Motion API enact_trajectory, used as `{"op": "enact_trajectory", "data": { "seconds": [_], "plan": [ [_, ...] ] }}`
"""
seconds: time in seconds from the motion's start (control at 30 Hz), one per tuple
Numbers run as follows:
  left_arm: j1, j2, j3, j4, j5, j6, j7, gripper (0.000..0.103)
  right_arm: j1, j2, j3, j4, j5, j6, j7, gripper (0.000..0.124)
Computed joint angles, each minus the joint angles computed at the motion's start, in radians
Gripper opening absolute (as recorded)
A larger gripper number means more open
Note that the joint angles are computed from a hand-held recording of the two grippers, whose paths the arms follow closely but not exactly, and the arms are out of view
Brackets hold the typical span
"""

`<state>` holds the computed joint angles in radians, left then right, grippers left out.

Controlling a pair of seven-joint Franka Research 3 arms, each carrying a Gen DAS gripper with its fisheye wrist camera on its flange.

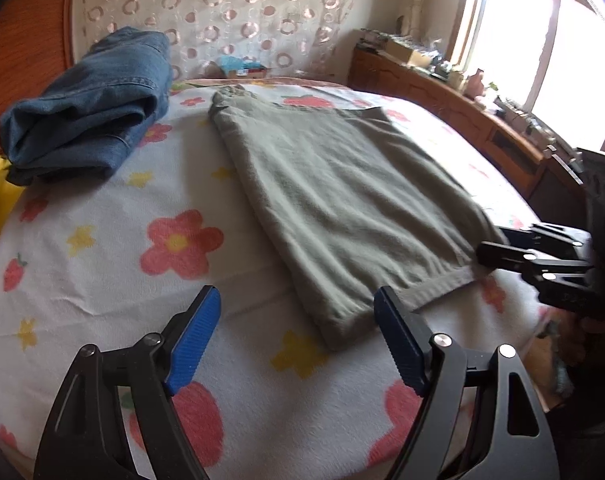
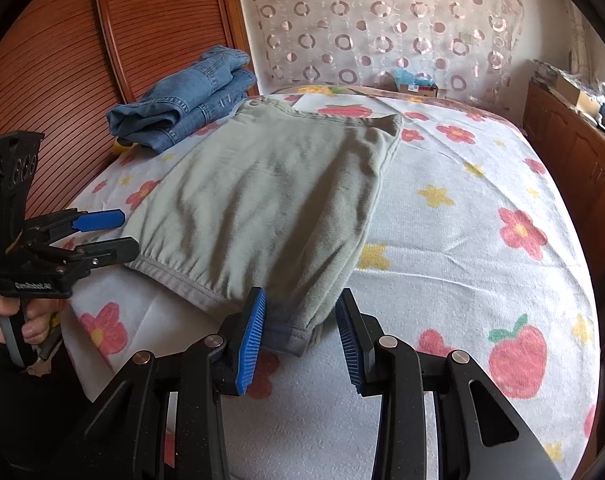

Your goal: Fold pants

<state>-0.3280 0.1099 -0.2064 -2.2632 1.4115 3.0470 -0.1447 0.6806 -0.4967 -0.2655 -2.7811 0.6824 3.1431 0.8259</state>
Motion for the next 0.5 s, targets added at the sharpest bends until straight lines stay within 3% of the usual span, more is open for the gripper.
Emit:
{"op": "enact_trajectory", "data": {
  "seconds": [0.13,0.2,0.33,0.5],
  "plan": [
    [0.003,-0.002,0.002,0.001,0.066,0.044,-0.058,0.054,0.041,-0.007,-0.043,0.001,0.009,0.001,-0.022,0.031],
    [0.006,0.001,0.0,0.005,0.092,0.065,-0.081,0.039,0.057,-0.007,-0.057,0.003,0.019,0.002,-0.032,0.028],
    [0.008,0.015,-0.003,0.02,0.109,0.091,-0.083,0.031,0.091,-0.008,-0.082,0.008,0.041,0.006,-0.054,0.02],
    [0.016,0.004,-0.012,0.035,0.221,0.099,-0.193,0.015,0.126,-0.015,-0.114,0.01,0.066,0.013,-0.075,0.014]
  ]
}}
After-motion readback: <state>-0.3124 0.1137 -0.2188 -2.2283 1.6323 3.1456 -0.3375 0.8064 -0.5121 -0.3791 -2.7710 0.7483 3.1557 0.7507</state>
